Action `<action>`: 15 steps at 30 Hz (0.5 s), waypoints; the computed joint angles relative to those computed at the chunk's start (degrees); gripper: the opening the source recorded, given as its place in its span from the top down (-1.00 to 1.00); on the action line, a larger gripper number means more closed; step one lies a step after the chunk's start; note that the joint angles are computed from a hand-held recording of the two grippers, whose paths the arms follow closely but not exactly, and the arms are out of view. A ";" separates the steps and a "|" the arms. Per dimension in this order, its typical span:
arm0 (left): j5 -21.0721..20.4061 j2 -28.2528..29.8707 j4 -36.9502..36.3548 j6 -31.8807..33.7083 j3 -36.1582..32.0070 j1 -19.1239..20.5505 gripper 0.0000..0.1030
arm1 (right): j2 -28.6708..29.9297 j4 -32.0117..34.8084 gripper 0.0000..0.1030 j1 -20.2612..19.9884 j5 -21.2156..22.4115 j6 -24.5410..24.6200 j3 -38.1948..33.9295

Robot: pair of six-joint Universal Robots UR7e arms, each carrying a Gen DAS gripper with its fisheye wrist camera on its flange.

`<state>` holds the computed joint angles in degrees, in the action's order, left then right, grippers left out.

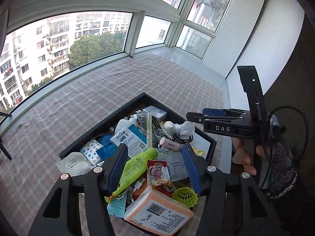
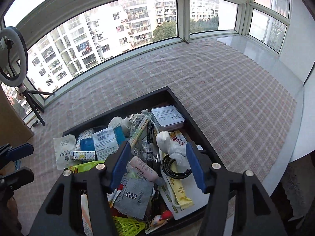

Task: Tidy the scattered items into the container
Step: 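Carry the Coffee-mate packet and plastic bag over the tray and open both grippers, then move both grippers back toward the blue clothespins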

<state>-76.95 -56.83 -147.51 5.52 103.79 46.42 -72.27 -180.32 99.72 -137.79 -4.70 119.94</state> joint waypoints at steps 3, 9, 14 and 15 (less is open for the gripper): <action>1.56 -1.06 0.24 -0.39 0.63 0.82 0.02 | 0.18 -0.29 -0.12 0.27 0.63 -0.40 -0.07; 4.06 -4.62 0.07 -1.55 2.42 3.27 0.04 | -0.04 0.04 -0.12 0.30 2.63 -0.06 -0.93; 7.16 -8.69 -0.14 -2.66 4.66 5.75 0.05 | 0.71 1.09 -0.12 1.44 4.09 -0.34 -2.20; 7.87 -9.61 -0.30 -2.95 5.14 6.28 0.05 | 1.37 1.49 -0.12 1.92 4.52 -0.60 -2.67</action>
<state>-69.09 -66.43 -147.81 2.57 108.93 52.70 -70.90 -178.84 101.64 -133.27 -5.30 117.28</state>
